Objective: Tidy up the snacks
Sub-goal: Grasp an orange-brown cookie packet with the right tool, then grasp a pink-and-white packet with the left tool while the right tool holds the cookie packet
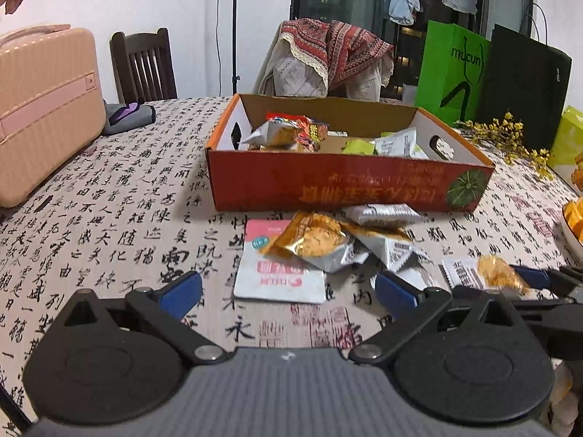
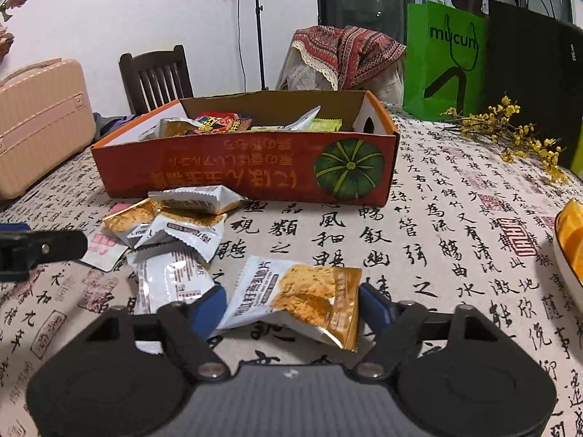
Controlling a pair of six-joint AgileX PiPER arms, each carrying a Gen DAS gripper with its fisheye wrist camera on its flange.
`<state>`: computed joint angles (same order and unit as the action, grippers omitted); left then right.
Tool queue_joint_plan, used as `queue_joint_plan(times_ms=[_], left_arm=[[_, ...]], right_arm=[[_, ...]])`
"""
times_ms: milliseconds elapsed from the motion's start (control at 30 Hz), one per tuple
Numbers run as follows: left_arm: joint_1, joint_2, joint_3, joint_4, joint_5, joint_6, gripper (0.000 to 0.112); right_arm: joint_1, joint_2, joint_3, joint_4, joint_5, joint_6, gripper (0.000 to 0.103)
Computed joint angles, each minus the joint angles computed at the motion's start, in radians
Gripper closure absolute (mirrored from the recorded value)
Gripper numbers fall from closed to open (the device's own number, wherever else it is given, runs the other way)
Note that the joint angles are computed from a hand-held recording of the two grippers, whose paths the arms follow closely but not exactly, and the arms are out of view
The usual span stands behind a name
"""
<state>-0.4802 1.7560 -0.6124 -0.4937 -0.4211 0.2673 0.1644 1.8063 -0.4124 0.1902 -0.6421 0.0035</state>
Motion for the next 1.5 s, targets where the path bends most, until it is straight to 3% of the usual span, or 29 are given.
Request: queue_joint_plan(times_ms=[33, 67, 167, 200, 233, 767, 933, 1333, 1433, 1500], left_arm=[[-0.004, -0.002, 0.005, -0.004, -0.003, 0.004, 0.009], [-0.005, -0.002, 0.009, -0.006, -0.005, 0.008, 0.009], [-0.015, -0.005, 0.012, -0.041, -0.011, 0.04, 0.009], [-0.019, -0.006, 0.013, -0.054, -0.015, 0.052, 0.009], [-0.023, -0.007, 0.015, -0.069, -0.02, 0.066, 0.009], [-0.013, 0.031, -0.014, -0.078, -0.021, 0.09, 0.009], [0.039, 0.083, -0.076, -0.041, 0.032, 0.076, 0.009], [0.057, 0.202, -0.225, -0.158, 0.119, 0.195, 0.009], [0.053, 0.224, -0.22, -0.097, 0.07, 0.124, 0.01], [0.055, 0.224, -0.21, -0.055, 0.049, 0.084, 0.023]], right_arm=[[-0.005, -0.002, 0.007, -0.014, -0.009, 0.012, 0.038], [-0.006, -0.005, 0.016, -0.018, -0.025, 0.012, 0.058], [-0.024, -0.016, 0.026, -0.071, -0.027, 0.047, 0.067], [-0.025, -0.017, 0.029, -0.08, -0.031, 0.052, 0.085], [-0.03, -0.021, 0.032, -0.094, -0.035, 0.064, 0.087], [-0.038, -0.065, 0.087, -0.036, -0.164, 0.015, 0.089], [-0.066, -0.059, 0.091, -0.063, -0.184, 0.036, 0.089], [-0.073, -0.044, 0.088, -0.088, -0.194, 0.062, 0.089], [-0.076, -0.042, 0.088, -0.098, -0.195, 0.068, 0.089], [-0.078, -0.041, 0.09, -0.1, -0.198, 0.071, 0.089]])
